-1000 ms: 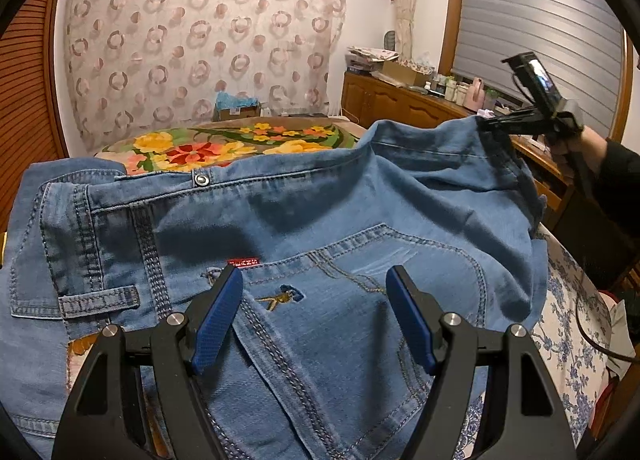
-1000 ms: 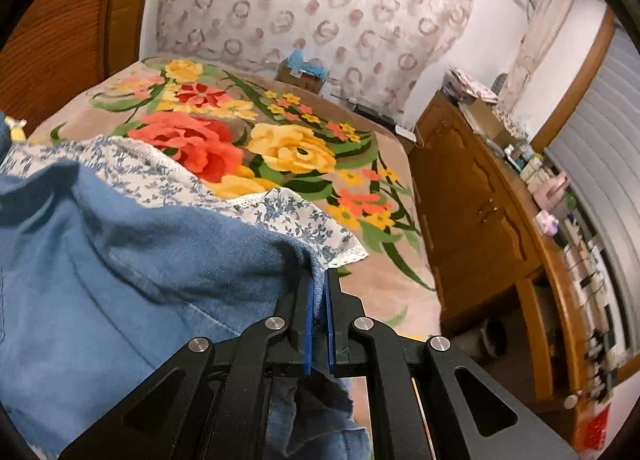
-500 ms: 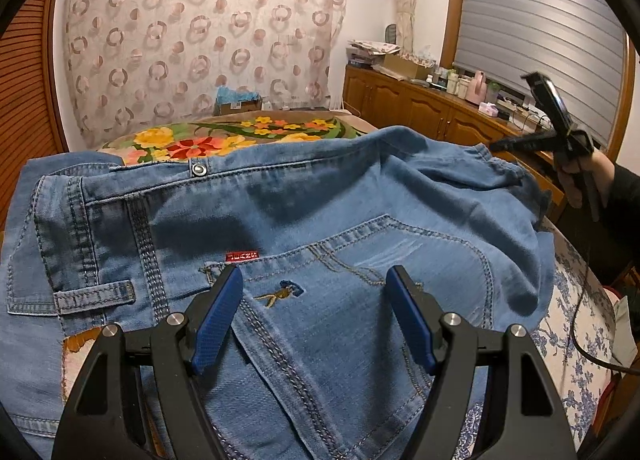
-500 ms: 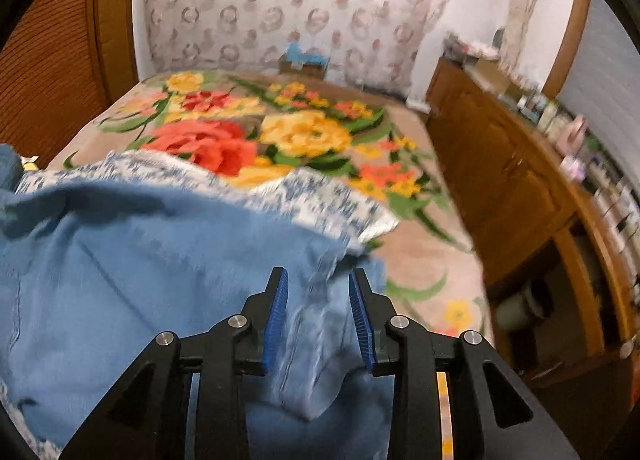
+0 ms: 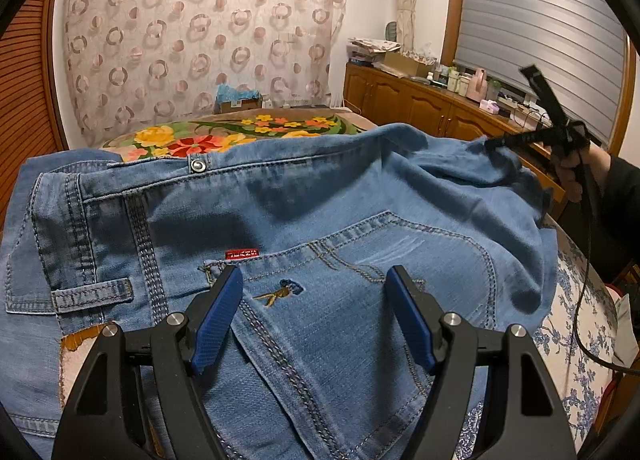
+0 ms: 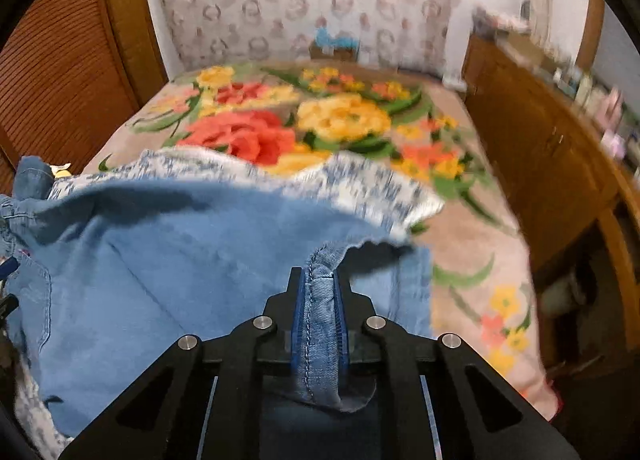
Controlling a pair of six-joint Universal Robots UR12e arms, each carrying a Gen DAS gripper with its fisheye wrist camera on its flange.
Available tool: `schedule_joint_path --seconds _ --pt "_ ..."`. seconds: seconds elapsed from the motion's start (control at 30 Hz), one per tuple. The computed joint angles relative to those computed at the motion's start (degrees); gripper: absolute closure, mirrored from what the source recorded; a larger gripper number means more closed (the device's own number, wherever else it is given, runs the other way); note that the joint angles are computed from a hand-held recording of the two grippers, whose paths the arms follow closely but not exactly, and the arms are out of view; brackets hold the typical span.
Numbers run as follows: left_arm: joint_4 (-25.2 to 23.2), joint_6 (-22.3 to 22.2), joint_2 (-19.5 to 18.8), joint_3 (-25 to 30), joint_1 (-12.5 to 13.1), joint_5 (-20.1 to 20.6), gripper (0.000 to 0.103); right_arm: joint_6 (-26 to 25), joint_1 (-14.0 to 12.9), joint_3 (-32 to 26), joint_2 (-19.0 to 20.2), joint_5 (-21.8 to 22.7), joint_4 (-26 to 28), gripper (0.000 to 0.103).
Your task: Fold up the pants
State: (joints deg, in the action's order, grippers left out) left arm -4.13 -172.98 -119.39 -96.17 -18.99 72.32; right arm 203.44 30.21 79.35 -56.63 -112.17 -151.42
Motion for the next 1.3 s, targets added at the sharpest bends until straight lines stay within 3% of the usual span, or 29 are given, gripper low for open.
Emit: schedule_joint_path --seconds 0.17,0.37,0.47,0.57,0.67,0.83,1.0,1.07,1.3 --pt "0.1 -0.2 -0.1 0.1 0.0 0.1 0.028 -1.8 1.0 -0.3 0.5 -7.2 -3.9 0.090" --pt "0.5 -0.3 -0.1 0.0 0.2 0.2 0.028 -2.0 1.0 -1.9 1.5 -13.6 -4.3 0.090" --pt "0.6 -0.3 -0.1 -0.2 0.3 0.3 0.028 -2.2 1.5 -3.3 2.9 -16.8 -4.0 0.090" --pt "0.5 -0.3 -0.1 -0.3 0.4 0.4 0.028 -0.8 2.1 -5.9 4.8 -18.3 -0.2 0.090" --pt "0.4 -0.3 -0.1 -0.2 0.4 0.5 0.028 2.0 2.3 -8.0 5.8 -17.8 3.8 0.088" --pt "0.1 -0.4 0.0 -0.1 0.4 0.7 0.028 3.9 1.9 -7.4 4.4 -15.1 4.1 0.076" --pt "-1.6 -0.8 0.1 0.7 0.1 3.2 0.028 2.9 2.2 -1.8 0.2 -11.2 -0.6 0.064" --pt "-2.0 -1.1 0.4 0.6 0.2 3.7 0.028 2.7 2.7 1.5 -1.7 -10.1 -3.2 0.054" --pt "-2.4 -2.2 2.4 -1.6 0.1 6.4 0.021 3.8 3.8 9.7 -6.4 -8.5 -5.7 0.046"
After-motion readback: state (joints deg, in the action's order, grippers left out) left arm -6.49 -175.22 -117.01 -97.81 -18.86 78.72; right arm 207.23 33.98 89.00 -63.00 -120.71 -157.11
